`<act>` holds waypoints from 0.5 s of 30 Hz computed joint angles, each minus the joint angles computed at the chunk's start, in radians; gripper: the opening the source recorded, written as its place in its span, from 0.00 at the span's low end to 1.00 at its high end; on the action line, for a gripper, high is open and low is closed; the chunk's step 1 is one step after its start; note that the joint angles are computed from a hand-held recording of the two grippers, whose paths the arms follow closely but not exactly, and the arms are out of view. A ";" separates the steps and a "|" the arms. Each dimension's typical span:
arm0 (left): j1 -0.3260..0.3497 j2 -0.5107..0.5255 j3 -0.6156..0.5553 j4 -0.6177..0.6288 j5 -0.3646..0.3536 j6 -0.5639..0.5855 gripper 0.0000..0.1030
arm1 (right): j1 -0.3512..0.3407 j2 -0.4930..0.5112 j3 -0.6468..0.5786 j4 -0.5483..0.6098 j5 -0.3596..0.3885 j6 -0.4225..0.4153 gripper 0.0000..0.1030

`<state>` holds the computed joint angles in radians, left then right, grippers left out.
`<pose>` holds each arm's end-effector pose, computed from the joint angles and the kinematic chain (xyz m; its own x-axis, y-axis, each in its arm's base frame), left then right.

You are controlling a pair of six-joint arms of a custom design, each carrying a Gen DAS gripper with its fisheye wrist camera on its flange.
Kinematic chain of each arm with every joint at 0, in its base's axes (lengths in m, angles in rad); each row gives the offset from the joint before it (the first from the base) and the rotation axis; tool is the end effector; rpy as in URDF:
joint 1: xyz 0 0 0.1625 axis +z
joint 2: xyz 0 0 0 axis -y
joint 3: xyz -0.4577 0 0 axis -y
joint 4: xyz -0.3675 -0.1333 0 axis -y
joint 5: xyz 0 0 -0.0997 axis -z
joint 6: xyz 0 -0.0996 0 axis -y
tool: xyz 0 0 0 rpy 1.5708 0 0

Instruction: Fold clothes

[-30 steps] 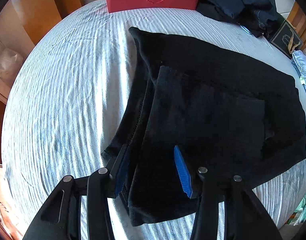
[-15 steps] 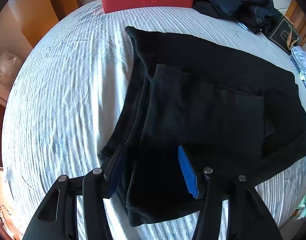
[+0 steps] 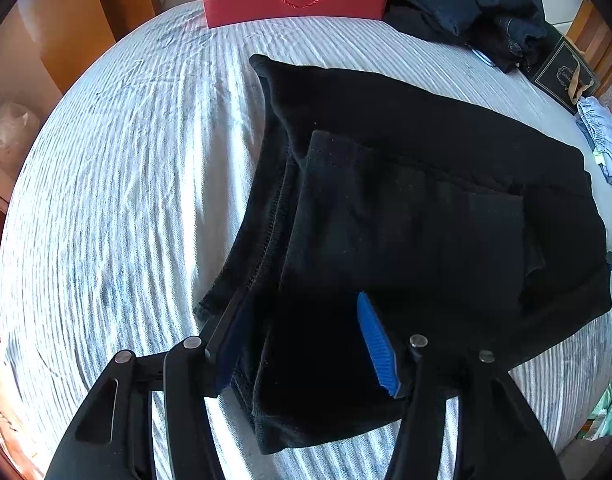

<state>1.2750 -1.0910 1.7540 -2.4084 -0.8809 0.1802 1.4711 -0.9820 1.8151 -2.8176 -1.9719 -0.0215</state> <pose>0.0096 -0.6432 0.2840 -0.7061 0.2860 -0.6478 0.4204 0.9054 -0.0586 0.0313 -0.6358 0.2273 -0.9022 0.2282 0.3661 0.0718 0.9162 -0.3942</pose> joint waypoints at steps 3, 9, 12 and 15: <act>0.000 0.000 -0.002 0.001 0.000 0.006 0.56 | 0.051 0.020 0.020 -0.090 -0.062 -0.122 0.10; 0.003 -0.003 -0.009 0.010 -0.005 0.008 0.56 | 0.144 0.063 0.038 -0.224 -0.465 -0.233 0.09; 0.003 -0.002 -0.012 0.008 -0.005 0.011 0.56 | 0.107 0.010 0.062 -0.192 -0.446 -0.137 0.12; 0.003 -0.001 -0.017 0.015 -0.003 0.011 0.56 | 0.054 -0.051 0.080 -0.177 -0.224 -0.076 0.12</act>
<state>1.2776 -1.0920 1.7372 -2.3939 -0.8835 0.1912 1.5247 -1.0330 1.8951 -2.9948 -2.1962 -0.0975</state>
